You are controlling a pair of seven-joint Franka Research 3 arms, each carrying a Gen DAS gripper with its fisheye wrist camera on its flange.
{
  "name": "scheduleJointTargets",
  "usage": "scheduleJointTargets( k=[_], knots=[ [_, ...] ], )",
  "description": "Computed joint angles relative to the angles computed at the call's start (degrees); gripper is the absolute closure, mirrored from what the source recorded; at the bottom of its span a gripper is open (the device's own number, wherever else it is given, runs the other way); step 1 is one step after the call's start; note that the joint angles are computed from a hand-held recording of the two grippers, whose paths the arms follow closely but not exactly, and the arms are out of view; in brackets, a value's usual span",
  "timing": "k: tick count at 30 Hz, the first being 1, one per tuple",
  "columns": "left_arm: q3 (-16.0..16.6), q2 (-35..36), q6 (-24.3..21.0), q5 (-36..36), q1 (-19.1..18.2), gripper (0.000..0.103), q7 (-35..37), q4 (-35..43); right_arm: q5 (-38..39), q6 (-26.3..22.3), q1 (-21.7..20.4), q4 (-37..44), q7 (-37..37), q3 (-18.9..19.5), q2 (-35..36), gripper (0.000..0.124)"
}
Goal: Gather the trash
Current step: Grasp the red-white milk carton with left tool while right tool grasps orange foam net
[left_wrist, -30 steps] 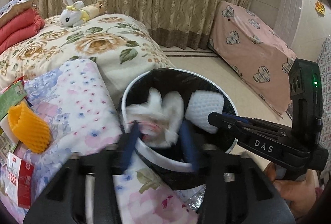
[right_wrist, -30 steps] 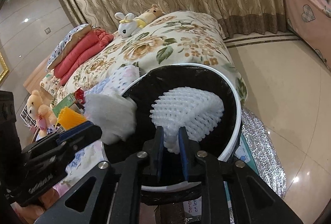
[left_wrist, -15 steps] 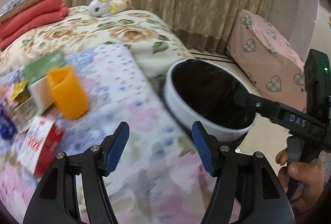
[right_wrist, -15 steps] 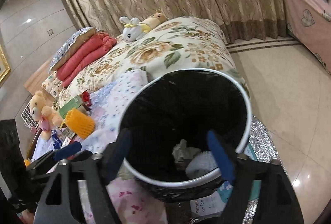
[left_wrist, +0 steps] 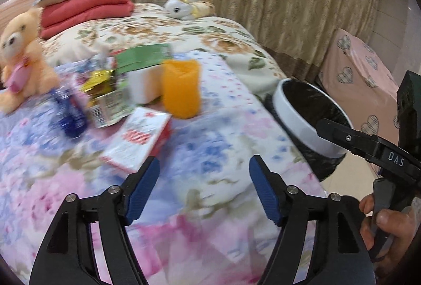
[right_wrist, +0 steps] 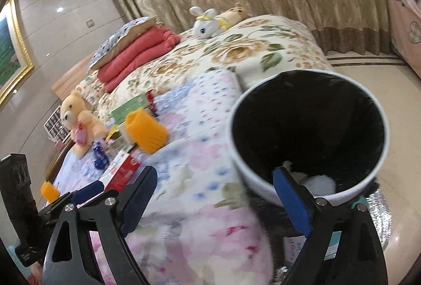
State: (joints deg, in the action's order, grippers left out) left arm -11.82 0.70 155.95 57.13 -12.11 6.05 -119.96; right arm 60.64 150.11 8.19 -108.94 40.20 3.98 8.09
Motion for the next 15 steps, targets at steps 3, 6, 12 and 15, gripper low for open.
scheduleJointTargets(
  k=[3,6,12,15],
  knots=[
    [0.20,-2.70,-0.52,0.72,0.64,0.026,-2.48,-3.22,-0.44,-0.24,0.71,-0.27,0.21,0.53,-0.02,0.030],
    [0.00,-4.89,-0.89,0.30,1.79,0.025,-3.73,-5.96,-0.95,-0.57,1.44,-0.30,0.33,0.94,0.13,0.029],
    [-0.62,-6.75,-1.00,-0.93,3.83,0.025,-4.24,-8.68,-1.46,-0.64,2.70,0.42,-0.02,1.75,1.09,0.029],
    [-0.80,-7.14,-1.33,-1.41,4.42,0.024,-3.83,-9.38,-2.22,-1.09,3.09,1.52,0.83,2.00,2.09,0.029]
  ],
)
